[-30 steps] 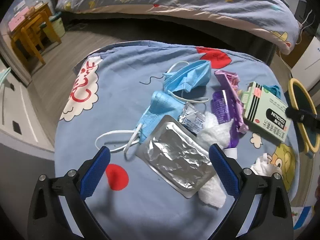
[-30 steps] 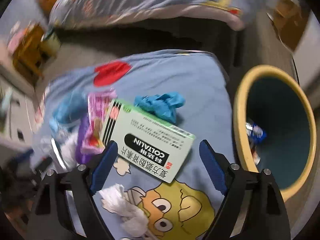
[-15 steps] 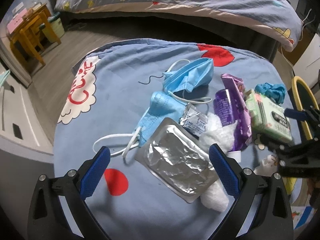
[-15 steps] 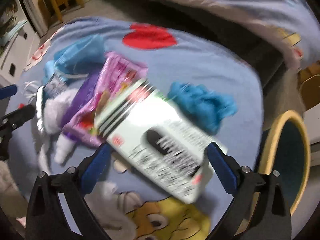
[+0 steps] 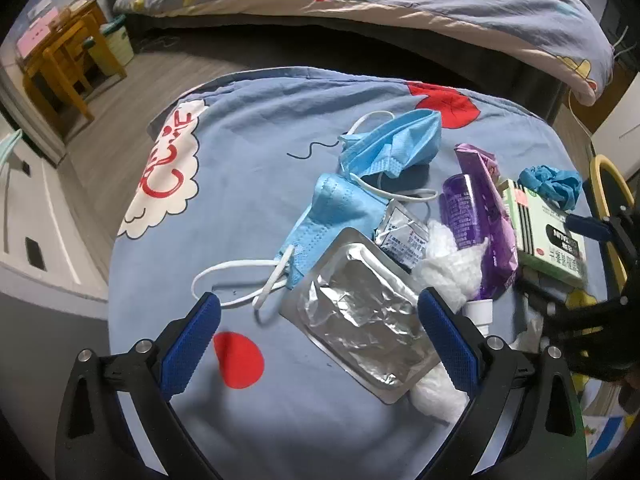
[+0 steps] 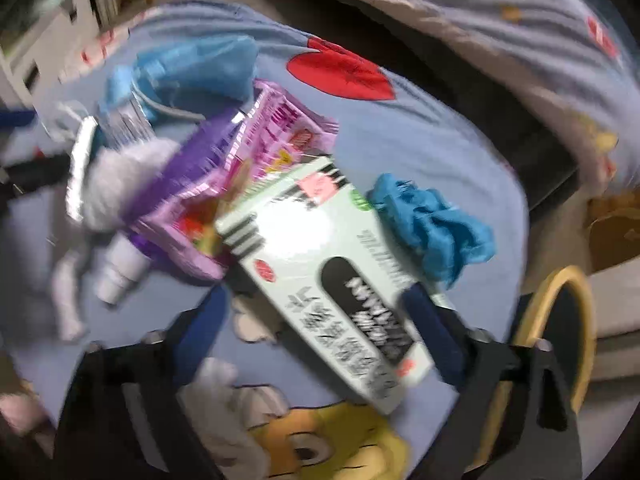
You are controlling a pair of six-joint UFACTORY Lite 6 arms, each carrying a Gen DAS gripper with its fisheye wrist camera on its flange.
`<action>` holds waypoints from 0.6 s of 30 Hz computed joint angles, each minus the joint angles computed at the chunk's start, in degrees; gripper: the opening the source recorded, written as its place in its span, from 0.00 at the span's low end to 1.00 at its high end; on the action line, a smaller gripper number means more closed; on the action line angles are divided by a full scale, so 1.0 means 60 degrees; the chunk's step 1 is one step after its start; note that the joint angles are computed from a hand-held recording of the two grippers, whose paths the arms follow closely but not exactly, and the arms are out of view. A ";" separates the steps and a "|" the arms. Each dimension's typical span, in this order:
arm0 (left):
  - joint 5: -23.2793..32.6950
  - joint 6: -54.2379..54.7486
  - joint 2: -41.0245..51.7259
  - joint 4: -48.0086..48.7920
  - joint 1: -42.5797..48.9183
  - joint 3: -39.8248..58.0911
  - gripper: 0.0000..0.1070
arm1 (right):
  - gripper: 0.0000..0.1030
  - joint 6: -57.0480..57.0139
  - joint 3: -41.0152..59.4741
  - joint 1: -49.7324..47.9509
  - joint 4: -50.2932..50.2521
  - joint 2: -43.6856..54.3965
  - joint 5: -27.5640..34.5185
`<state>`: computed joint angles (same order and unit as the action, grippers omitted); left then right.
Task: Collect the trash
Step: 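Lift the Coltalin box with the right tool while the left tool grasps the foil packet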
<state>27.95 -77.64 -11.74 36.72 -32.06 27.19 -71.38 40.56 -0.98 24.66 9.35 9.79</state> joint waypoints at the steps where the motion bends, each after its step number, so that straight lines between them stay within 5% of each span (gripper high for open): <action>1: 0.0008 -0.0002 -0.0017 0.0006 -0.0007 0.0002 0.91 | 0.67 0.0408 0.0039 0.0025 -0.0235 -0.0021 -0.0022; 5: 0.0109 -0.0063 -0.0134 0.0069 -0.0110 0.0000 0.91 | 0.38 -0.1477 0.0845 -0.0954 0.2039 -0.0262 0.1598; 8: 0.0148 -0.0091 -0.0207 0.0044 -0.0087 -0.0008 0.91 | 0.29 -0.1717 0.1217 -0.1342 0.2839 -0.0585 0.2096; 13: 0.0069 0.0140 -0.0426 -0.0138 0.0149 -0.0133 0.91 | 0.24 -0.0912 0.2845 -0.2360 0.3365 0.0121 0.3518; 18: -0.0011 0.0126 -0.0216 -0.0103 0.0143 -0.0057 0.91 | 0.25 -0.0581 0.3388 -0.2374 0.3351 0.0856 0.3196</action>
<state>27.88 -76.88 -13.04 36.10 -31.20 26.85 -74.86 60.89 -15.23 44.77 14.49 28.97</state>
